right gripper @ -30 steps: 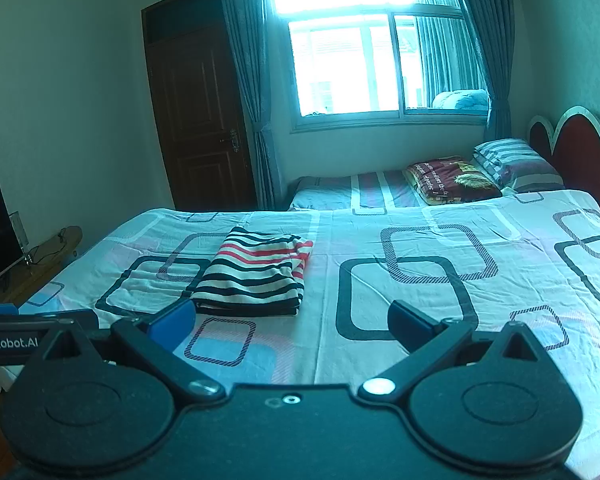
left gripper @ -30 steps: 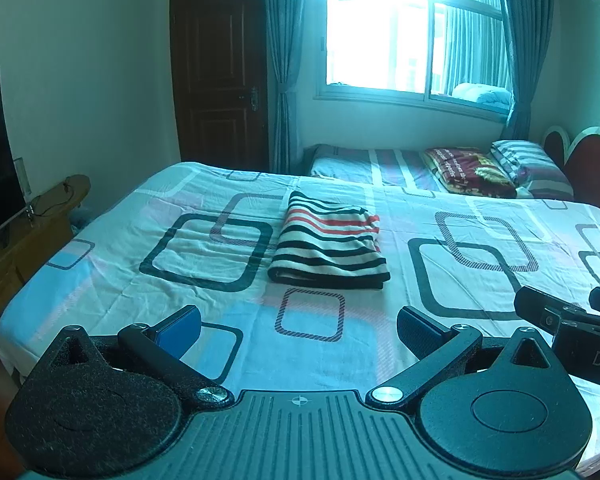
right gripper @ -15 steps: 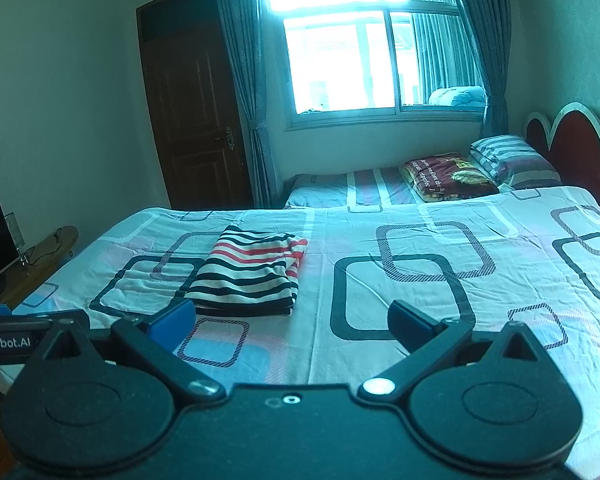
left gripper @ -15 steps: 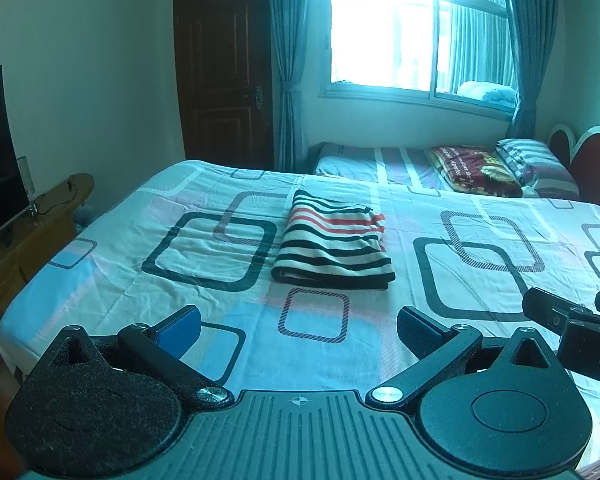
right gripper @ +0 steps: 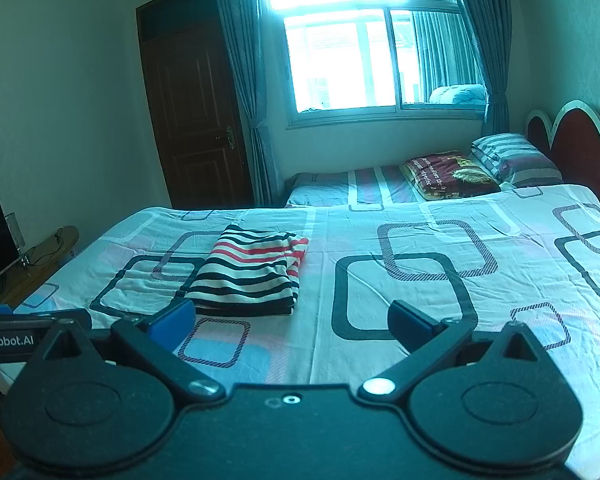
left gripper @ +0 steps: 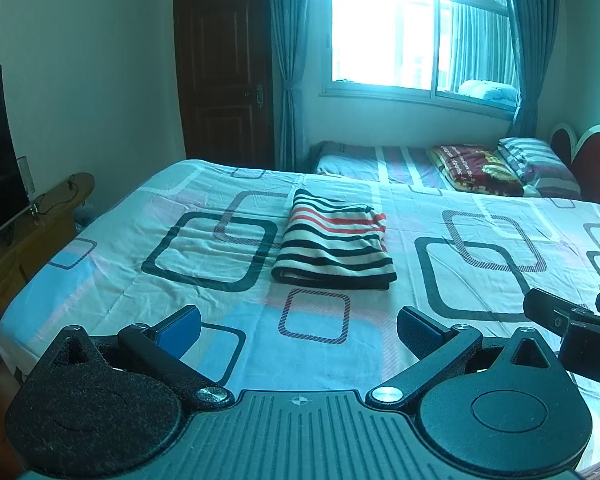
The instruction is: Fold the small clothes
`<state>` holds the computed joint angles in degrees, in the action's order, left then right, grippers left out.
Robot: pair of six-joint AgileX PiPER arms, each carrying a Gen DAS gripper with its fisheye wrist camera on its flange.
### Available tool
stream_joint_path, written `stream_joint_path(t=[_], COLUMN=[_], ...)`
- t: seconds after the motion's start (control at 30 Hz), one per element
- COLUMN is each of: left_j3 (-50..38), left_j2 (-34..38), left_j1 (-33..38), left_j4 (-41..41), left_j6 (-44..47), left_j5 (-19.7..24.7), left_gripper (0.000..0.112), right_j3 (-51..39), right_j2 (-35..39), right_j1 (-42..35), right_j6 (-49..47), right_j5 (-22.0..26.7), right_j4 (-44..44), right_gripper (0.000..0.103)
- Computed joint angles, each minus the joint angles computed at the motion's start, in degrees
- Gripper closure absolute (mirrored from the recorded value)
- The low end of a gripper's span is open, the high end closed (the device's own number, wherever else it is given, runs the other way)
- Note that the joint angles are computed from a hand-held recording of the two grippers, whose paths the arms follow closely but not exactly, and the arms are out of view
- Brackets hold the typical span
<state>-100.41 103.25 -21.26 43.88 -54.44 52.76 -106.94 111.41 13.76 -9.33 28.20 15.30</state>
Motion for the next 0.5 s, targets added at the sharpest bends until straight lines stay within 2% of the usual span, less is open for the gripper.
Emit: stream_joint_path(t=[0.5], left_j3=[-0.31], left_j2=[0.30], left_j1=[-0.17], left_j4=[0.36], left_j6=[-0.06], left_j5=[0.20], left_gripper=[0.009], right_j3=[-1.38], right_j2=[0.90], right_j1=[-0.11], right_j6=[-0.28], right_j5=[0.87], right_j4=[0.40], right_gripper=[0.001])
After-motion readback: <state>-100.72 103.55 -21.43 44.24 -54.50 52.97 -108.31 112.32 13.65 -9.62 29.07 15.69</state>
